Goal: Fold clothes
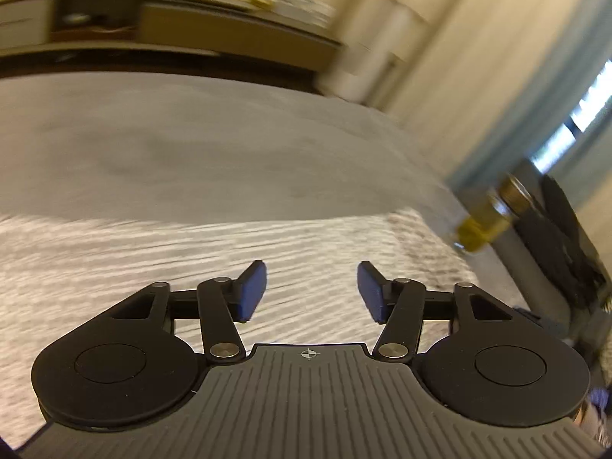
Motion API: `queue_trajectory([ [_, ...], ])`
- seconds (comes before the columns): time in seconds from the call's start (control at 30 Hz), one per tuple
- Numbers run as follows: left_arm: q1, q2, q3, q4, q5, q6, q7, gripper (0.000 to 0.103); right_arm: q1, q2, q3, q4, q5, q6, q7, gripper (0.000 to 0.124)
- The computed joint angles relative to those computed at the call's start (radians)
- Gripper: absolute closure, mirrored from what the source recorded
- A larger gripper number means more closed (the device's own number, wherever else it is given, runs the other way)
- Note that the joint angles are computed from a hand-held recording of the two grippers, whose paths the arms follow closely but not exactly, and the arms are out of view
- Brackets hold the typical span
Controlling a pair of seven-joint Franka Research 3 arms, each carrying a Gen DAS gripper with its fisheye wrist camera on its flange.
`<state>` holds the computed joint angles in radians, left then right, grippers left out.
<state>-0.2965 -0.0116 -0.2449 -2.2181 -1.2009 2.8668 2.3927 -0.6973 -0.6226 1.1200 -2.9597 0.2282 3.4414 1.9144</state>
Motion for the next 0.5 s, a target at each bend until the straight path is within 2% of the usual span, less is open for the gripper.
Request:
queue_trajectory([
  [0.03,-0.014,0.050,-0.014,0.053,0.063,-0.008,-0.052,0.042,0.001,-0.016,0.014,-0.008,-0.007,0.026,-0.008,0.120],
  [0.1,-0.026,0.145,-0.040,0.147,0.192,-0.046,-0.187,0.041,0.027,-0.025,0.015,-0.021,-0.016,0.068,-0.036,0.119],
  [0.17,-0.043,0.223,-0.062,0.217,0.286,-0.034,-0.294,0.041,0.052,0.007,-0.001,-0.022,-0.025,0.103,-0.080,0.119],
  [0.23,-0.046,0.279,-0.085,0.259,0.330,-0.008,-0.332,0.040,0.076,0.038,-0.017,-0.022,-0.032,0.135,-0.125,0.119],
  [0.33,-0.059,0.339,-0.082,0.303,0.433,0.005,-0.440,0.040,0.128,0.098,-0.086,-0.025,-0.043,0.178,-0.177,0.119],
  [0.4,-0.054,0.365,-0.087,0.305,0.477,0.025,-0.479,0.046,0.181,0.133,-0.150,-0.026,-0.058,0.190,-0.207,0.119],
  [0.43,-0.038,0.375,-0.104,0.309,0.478,0.027,-0.476,0.050,0.196,0.147,-0.165,-0.023,-0.062,0.192,-0.223,0.119],
  [0.5,0.010,0.382,-0.149,0.307,0.456,0.033,-0.465,0.050,0.229,0.173,-0.198,-0.019,-0.069,0.194,-0.256,0.119],
])
